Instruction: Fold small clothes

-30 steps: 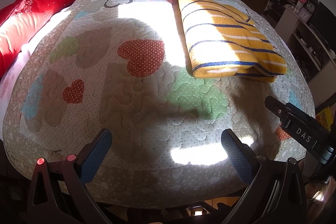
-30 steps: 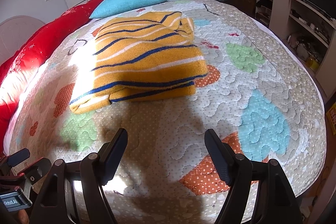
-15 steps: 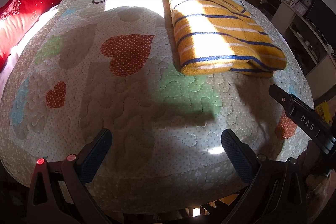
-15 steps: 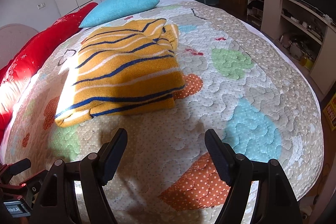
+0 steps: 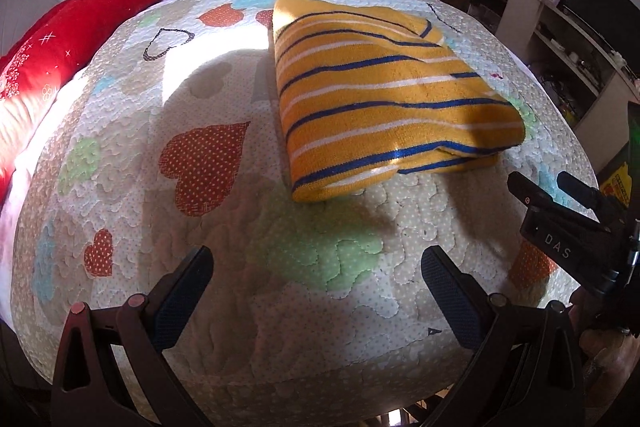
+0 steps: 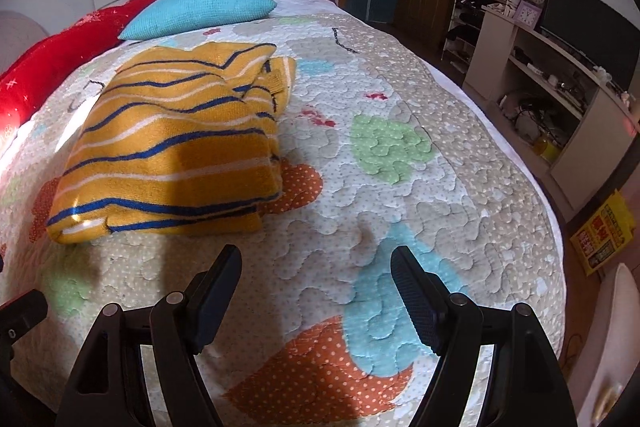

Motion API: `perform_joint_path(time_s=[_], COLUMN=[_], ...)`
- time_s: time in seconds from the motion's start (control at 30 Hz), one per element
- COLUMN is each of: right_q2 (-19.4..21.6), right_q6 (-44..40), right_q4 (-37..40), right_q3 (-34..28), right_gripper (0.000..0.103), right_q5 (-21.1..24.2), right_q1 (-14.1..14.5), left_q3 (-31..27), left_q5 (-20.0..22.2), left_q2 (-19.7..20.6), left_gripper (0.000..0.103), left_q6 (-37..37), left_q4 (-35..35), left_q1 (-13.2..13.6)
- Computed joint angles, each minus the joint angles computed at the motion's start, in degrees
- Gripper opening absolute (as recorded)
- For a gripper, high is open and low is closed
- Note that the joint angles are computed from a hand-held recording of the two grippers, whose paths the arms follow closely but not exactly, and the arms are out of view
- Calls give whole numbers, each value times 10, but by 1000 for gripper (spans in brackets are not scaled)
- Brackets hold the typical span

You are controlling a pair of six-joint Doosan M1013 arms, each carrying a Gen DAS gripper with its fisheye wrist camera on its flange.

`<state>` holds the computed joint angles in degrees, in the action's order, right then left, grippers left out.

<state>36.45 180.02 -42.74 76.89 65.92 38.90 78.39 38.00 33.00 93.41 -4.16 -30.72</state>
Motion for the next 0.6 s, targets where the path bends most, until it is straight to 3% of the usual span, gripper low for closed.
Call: perform_joint_path(time_s=[0.17,0.6], right_q2=[19,21], right_q6=[-56,-71], right_q4=[13,40], right_q3=[-32,-33], right_gripper=[81,82], right_q5=[82,95], right_q1=[1,-6], left_q3=[-3,-8], left_q5=[12,22], left_q2=[6,13], left_gripper=[103,103], left_q6=[-2,-5], left_q4=[0,8], left_q1=[-4,-10])
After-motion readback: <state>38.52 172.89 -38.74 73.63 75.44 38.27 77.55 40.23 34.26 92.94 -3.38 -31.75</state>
